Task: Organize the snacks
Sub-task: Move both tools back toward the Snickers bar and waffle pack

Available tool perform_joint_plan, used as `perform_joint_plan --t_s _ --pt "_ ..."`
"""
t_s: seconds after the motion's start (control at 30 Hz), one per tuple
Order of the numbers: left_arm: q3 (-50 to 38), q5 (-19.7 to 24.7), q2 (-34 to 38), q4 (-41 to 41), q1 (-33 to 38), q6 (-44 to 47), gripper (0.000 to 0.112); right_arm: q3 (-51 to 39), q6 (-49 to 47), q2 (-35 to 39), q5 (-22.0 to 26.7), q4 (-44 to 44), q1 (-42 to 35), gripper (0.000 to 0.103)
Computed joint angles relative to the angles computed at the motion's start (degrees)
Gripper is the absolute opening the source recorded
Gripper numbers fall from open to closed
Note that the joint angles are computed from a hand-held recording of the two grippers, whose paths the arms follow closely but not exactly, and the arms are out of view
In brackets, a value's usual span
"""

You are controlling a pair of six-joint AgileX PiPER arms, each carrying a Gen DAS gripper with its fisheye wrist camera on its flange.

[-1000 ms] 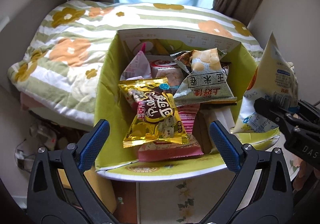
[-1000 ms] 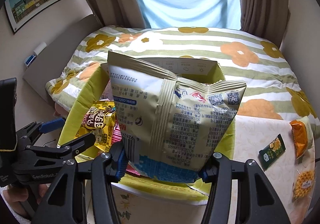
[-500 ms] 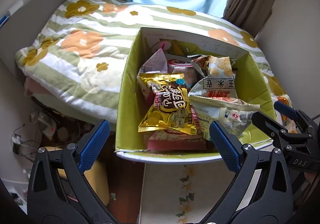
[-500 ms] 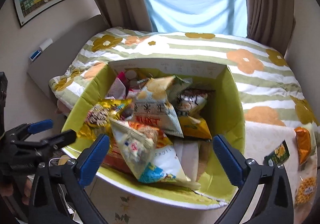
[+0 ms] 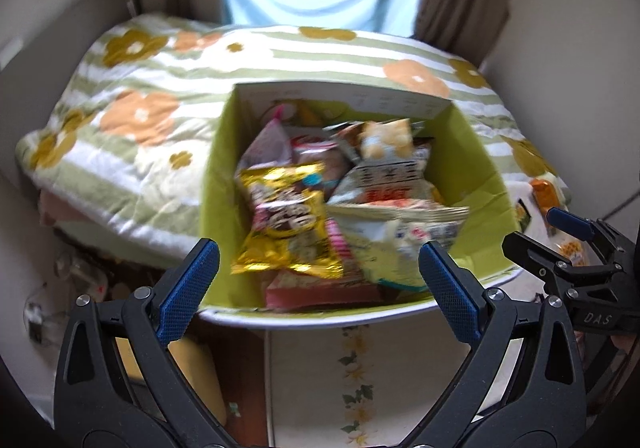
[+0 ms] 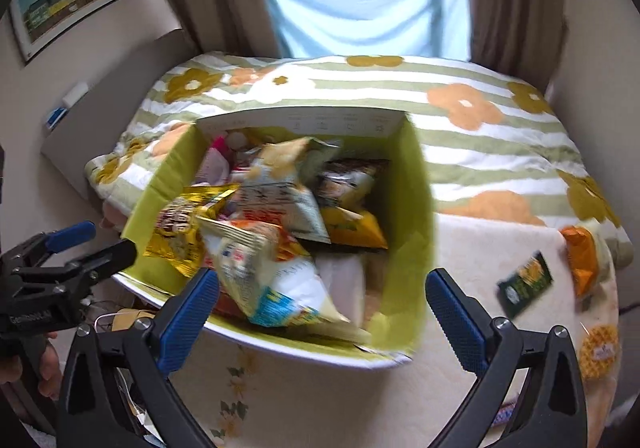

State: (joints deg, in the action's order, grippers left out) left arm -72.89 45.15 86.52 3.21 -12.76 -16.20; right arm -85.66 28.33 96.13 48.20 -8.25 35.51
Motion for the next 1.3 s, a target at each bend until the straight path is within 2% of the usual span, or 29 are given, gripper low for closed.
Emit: perform_joint_plan --t_s 0.3,0.5,0.63,0.8,1.03,1.17,1.3 --pt "-7.3 0.2 4.9 -0.8 -9.7 3.6 0.099 10.9 9.2 -11.6 3.3 -7.9 -5.5 0.103" --pt "-12.7 1.6 8.3 3.1 -19.0 -1.4 0.100 19.2 6.4 -21.8 3.7 -7.2 -14.9 0.103" --pt "-18.5 4.3 12.6 7.1 -26.0 -8.1 0.100 22.9 -4.3 -27.3 3.6 -0.7 -24.9 0.103" --pt "-26.5 7.3 19.0 9.0 -33.0 -13.1 0.100 25.7 -25.0 -31.9 5.0 12.4 -41.5 0.103" --pt "-39.5 13.3 29.7 9.3 -39.2 -15.8 0.099 28.1 -48.5 -33.0 7.7 25.3 -60.2 0.103" --pt "-45.7 16.9 35.0 7.3 -40.8 -14.6 0.099 30.3 -57.0 -31.4 8.9 31.8 -68.4 0.103" --pt "-50.7 19.5 39.9 4.3 -41.2 -9.9 0.099 32.8 -60.1 -28.7 9.3 35.2 -73.5 0.103"
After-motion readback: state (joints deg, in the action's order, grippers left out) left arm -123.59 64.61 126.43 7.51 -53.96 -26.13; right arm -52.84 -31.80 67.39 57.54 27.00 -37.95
